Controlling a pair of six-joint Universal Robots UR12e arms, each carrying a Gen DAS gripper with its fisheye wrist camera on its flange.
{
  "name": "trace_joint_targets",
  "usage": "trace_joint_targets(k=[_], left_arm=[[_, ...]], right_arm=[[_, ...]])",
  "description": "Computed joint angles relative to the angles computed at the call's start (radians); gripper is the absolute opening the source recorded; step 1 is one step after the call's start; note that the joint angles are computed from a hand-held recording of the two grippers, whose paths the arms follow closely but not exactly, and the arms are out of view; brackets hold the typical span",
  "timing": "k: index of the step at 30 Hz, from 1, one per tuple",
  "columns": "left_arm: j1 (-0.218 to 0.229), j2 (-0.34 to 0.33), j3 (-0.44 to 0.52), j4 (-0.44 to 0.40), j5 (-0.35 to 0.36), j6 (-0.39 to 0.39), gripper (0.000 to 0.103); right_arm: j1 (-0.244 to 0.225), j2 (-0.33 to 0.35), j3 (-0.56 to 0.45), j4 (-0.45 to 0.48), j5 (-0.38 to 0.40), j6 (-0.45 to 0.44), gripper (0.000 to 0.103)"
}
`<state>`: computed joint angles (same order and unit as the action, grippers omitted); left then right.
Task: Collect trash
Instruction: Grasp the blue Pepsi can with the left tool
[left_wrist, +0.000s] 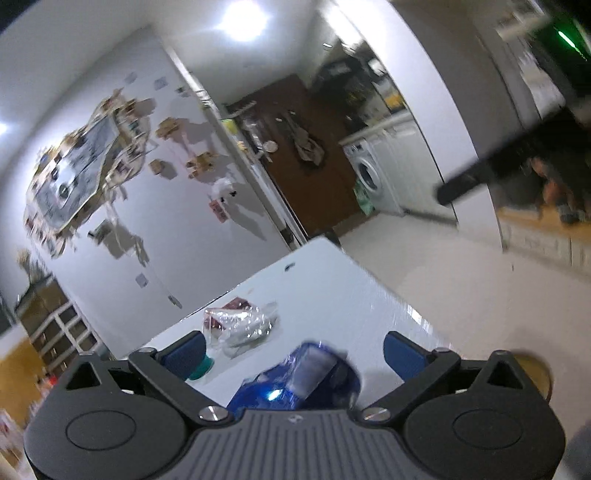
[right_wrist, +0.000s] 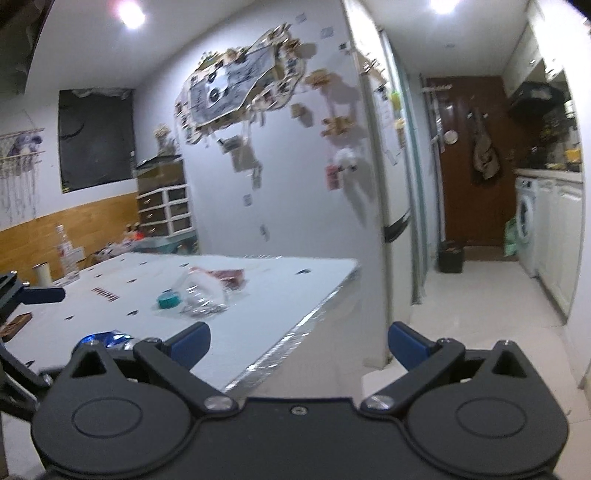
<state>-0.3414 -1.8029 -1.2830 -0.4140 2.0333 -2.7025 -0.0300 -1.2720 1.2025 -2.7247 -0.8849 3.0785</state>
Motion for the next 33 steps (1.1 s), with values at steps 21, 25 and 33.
trace_joint_targets(k=[21,25,33], left_arm=[[0.060,0.013,-0.028,-0.131,-0.011,0.404,0.062],[0.072,0.008,-0.026,-0.142,-0.029,0.417,0.054],[0.108,-0.003,-0.003,-0.172,-0.042,0.377,0.051]], right_arm=[[0.125,0.144,-0.288,0.666,0.175,-0.174,0.061],[0.135,0.160,-0.315,0.686,0.201,-0.186,0.060],[0.158,0.210,-0.398,0.667,0.174,-0.162,0.055]])
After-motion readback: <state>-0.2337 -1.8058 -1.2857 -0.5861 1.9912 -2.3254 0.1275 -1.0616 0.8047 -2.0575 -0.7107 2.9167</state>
